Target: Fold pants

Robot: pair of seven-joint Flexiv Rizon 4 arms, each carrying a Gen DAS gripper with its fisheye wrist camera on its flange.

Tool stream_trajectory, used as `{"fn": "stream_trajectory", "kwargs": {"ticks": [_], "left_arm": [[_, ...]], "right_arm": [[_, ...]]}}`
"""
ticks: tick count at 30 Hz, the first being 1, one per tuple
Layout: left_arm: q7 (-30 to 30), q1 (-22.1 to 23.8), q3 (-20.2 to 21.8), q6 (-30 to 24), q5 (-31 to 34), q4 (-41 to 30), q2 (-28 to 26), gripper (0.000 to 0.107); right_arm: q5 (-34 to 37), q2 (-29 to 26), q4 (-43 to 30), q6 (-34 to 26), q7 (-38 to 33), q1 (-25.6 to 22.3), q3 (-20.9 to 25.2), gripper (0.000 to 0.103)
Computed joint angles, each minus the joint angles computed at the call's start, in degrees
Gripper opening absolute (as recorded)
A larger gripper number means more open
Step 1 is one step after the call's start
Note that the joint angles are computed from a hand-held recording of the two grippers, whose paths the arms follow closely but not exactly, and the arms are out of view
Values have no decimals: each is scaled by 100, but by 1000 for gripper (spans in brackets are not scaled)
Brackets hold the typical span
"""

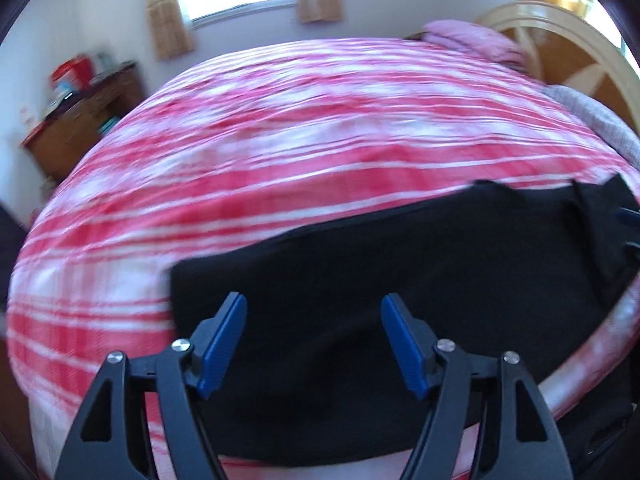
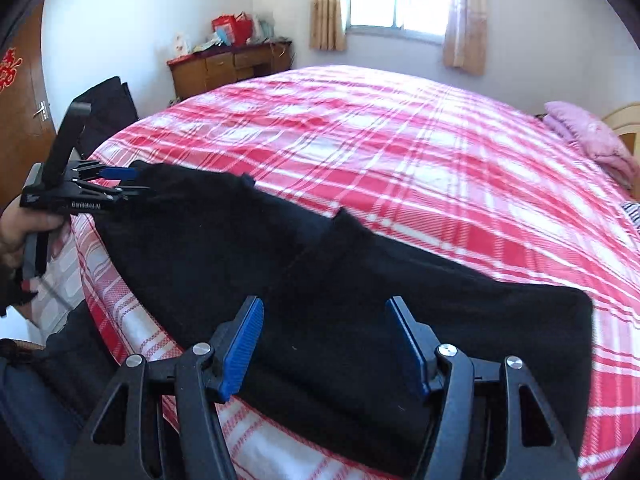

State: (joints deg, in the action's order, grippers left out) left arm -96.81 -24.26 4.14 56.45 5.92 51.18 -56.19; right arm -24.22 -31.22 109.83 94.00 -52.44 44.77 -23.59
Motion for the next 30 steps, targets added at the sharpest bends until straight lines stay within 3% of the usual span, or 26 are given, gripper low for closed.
{"fn": "stream_trajectory", "kwargs": {"ticks": [3, 6, 8, 13, 14, 17, 21, 25, 30], "left_arm": [[-332, 45, 284, 20, 180, 481, 258, 72], [-463, 325, 29, 399, 12, 1054, 440, 80], [-614, 429, -80, 701, -191, 1326, 482, 87], [-589, 338, -31, 815, -292, 1306, 404, 88], [-567, 329, -25, 827, -292, 1297, 397, 88], [-481, 431, -142, 985, -413, 1444, 437, 89], [-367, 607, -368, 1160, -739, 1653, 472, 90], [-355, 511, -235, 1159, -786, 1604, 443, 91], [-335, 503, -201, 1198, -801, 1610, 446, 91]], "right_arm": [[26, 156, 153, 19, -127, -226, 343, 65], [51, 139, 10, -288, -387, -863, 1240, 64], [-99, 56, -32, -316, -356, -819, 1229, 51], [-457, -123, -179, -526, -132, -499, 840, 42], [-544, -151, -180, -551, -5, -400, 686, 33], [-580, -141, -213, -554, 65, -633, 929, 6], [-665, 29, 0, -339, 116, -585, 933, 3], [-715, 52, 25, -444, -18, -687, 1167, 0], [-882, -28, 40, -427, 100, -595, 1005, 0]]}}
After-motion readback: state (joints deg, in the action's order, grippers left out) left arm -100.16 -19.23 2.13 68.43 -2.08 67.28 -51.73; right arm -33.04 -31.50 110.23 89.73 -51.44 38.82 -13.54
